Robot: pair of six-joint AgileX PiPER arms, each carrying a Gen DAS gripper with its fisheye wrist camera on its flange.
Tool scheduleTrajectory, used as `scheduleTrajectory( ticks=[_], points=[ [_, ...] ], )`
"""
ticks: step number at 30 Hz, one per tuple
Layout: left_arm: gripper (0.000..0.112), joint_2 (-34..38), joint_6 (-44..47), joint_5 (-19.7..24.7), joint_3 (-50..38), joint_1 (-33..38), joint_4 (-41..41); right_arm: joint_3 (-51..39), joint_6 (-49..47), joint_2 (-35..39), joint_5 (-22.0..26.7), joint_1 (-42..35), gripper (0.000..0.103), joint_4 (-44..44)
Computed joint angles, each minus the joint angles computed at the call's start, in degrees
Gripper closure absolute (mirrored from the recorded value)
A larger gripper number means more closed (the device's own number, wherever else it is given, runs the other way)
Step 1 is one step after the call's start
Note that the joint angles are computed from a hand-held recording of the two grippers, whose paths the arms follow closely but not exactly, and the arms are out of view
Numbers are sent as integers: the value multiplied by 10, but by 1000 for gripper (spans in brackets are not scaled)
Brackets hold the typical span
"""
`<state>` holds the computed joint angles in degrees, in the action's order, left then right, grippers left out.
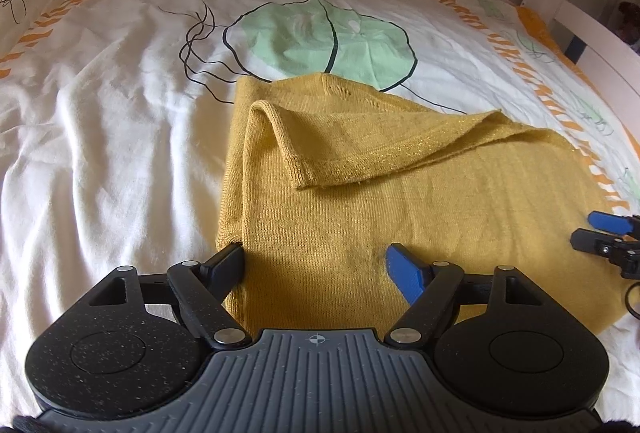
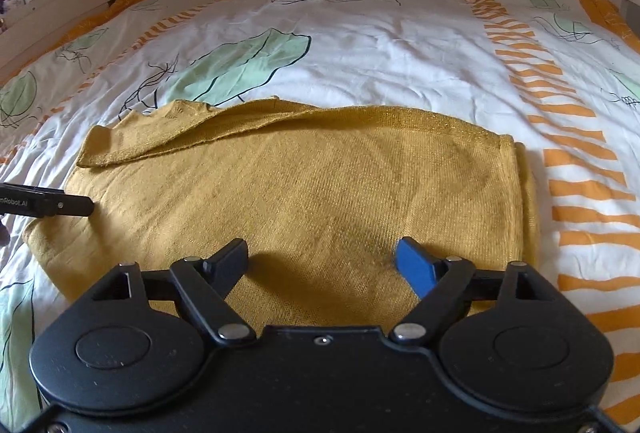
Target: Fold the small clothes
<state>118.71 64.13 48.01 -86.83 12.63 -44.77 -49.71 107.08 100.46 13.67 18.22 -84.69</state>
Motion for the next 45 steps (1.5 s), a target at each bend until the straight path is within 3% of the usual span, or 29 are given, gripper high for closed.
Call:
scheduleTrajectory(
  ticks=[4, 7, 14, 16, 25, 30, 36, 41, 45],
  points=[
    [36, 14, -72, 4, -43, -21, 52, 17, 94, -2, -16, -8, 18, -93],
    [36, 39, -125, 18, -97, -39, 84, 13, 29, -5, -23, -9, 17, -31],
    [37, 108, -283, 103, -249, -70, 177, 19, -4, -15, -49, -23, 16, 15],
    [37, 102, -276, 111, -245, -69, 181, 18, -35, -17, -52, -25, 16, 46],
    [37, 4, -98, 48, -60, -18, 149, 12, -148, -20, -61, -32, 15, 162],
    [38, -39, -90, -10, -2, 1, 168, 9, -169, -18, -62, -33, 14, 182],
    [37, -97, 49, -91, 55, -13, 61, 7, -155, -14, -59, -28, 11, 168],
    [37, -57, 7, -156, 42, -65, 133, 12, -159, -18, -69, -34, 11, 175],
    [37, -8, -60, -148, -17, -87, 184, 15, -143, -18, -81, -41, 11, 163]
  ],
)
